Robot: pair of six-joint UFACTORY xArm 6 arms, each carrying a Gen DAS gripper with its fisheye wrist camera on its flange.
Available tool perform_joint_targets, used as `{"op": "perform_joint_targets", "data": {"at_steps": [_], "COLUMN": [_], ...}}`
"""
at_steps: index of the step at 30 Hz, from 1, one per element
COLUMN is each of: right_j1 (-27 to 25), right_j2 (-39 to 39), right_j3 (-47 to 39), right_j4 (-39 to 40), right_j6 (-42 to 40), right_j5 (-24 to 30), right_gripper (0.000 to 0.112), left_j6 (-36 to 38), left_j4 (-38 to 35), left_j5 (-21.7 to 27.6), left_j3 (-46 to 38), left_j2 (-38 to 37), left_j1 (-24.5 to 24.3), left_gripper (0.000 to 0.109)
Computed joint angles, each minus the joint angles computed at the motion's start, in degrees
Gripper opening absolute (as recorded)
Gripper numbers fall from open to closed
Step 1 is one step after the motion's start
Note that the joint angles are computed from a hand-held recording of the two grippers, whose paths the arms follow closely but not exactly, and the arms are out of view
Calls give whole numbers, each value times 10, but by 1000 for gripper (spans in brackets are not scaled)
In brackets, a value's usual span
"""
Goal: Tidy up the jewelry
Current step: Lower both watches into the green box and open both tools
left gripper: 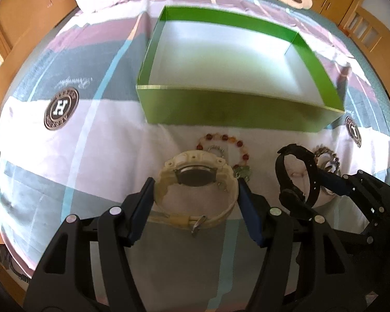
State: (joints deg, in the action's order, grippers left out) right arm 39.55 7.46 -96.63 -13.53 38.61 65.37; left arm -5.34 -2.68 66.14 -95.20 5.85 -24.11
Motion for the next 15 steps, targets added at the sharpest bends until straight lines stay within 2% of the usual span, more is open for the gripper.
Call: {"op": "perform_joint_targets", "data": {"at_steps": [9,15], "right_j1": [-14,-30], "right_j2": [-19,-32], "right_j3": [-14,-30], "right_j4": [-37,-93], "right_j6": [28,60], "right_j5": [-19,-21], "right_gripper": [50,50], "left_j6": [-8,-23], "left_j4": [9,13], "left_j5": [-25,-25], "left_j3": [-38,-118], "left_j2": [4,50], "left_j1": [-10,-18], "left_gripper": [64,64]}}
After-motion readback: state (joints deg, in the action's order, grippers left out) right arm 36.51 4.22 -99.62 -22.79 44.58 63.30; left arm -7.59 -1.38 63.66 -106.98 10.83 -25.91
